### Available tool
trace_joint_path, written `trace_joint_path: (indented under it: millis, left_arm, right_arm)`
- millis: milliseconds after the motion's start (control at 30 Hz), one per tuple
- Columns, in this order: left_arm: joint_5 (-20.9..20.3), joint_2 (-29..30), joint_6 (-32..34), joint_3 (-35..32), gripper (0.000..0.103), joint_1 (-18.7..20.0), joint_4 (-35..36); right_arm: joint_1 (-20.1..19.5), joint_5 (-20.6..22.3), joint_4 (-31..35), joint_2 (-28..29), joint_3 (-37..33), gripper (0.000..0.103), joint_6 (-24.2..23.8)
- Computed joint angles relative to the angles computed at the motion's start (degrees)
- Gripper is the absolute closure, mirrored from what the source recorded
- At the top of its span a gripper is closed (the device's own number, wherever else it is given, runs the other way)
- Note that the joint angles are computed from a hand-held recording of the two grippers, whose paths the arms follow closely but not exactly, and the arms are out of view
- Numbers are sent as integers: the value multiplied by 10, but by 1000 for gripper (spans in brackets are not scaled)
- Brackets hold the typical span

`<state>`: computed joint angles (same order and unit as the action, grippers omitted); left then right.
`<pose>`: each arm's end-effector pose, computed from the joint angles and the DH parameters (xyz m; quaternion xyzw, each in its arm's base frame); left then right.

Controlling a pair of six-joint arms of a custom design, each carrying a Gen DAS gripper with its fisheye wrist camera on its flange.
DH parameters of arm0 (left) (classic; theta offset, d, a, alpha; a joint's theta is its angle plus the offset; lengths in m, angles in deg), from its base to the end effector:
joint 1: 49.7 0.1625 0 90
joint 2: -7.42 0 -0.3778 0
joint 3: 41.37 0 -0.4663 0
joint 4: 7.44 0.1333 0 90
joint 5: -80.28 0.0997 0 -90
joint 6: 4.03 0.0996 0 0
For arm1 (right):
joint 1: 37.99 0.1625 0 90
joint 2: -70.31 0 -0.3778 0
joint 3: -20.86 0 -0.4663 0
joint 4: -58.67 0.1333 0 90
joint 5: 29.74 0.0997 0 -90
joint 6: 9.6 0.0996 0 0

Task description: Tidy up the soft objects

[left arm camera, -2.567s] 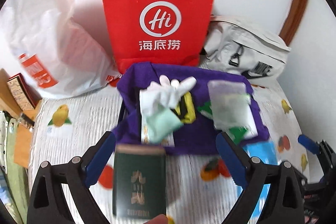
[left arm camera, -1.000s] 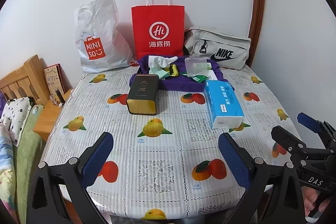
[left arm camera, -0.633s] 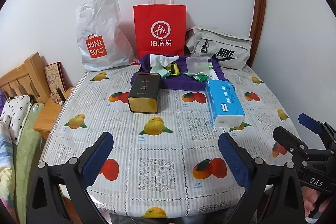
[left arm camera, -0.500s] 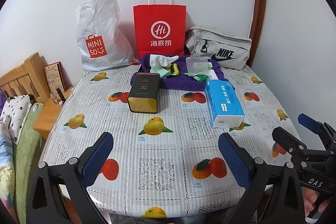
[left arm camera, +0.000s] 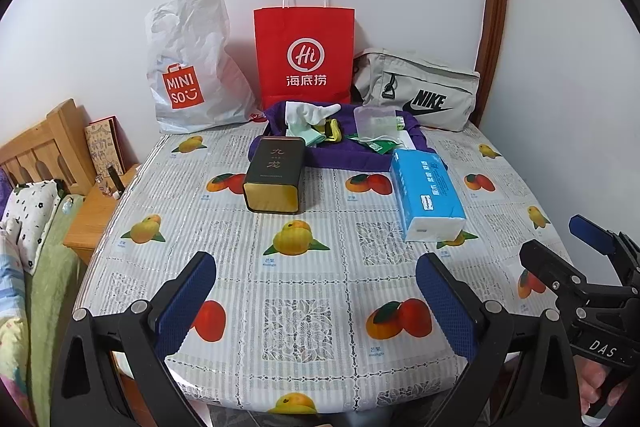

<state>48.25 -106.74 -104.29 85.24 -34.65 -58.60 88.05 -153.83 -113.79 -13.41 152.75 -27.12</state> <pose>-0.2543 -0.2938 0.2958 0.0319 0.8154 -0.4206 0.3965 0.3457 -0.3435 0.1786 0.3345 -0.8545 0.3232 0.2311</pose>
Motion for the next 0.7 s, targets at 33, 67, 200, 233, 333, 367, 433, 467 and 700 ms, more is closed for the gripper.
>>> trace_joint_path:
  millis: [33,67,200,233,333,367,433,467,700]
  left_arm:
    - [-1,0,-1,0,2,-1,0]
    - [0,-1,1,0,2,0,0]
    - [0,0,1,0,2,0,-1]
    - [0,0,1,0,2,0,-1]
    - [-1,0,0,1,2,-1,-1]
    - [0,0,0,0,2,0,-2]
    - [-1,-2,6,3,2,-2,-7]
    - [-1,-2,6,3,2,-2,-8]
    - [-2,-1,4,3,2,-2,-7]
  right_arm:
    - [0,1,0,0,0,5,-1]
    - [0,1,-1,0,0,5,-1]
    - [0,0,1,-1,0,5,0]
    - [0,0,0,-1,1,5,0]
    - [1,0,0,-1,1,5,-1]
    - [1,-1,0,-1,1,5,-1]
    - [0,1,0,-1,0,5,0]
    - [0,0,1,-1,1,5,0]
    - [0,1,-1,0,1,5,-1]
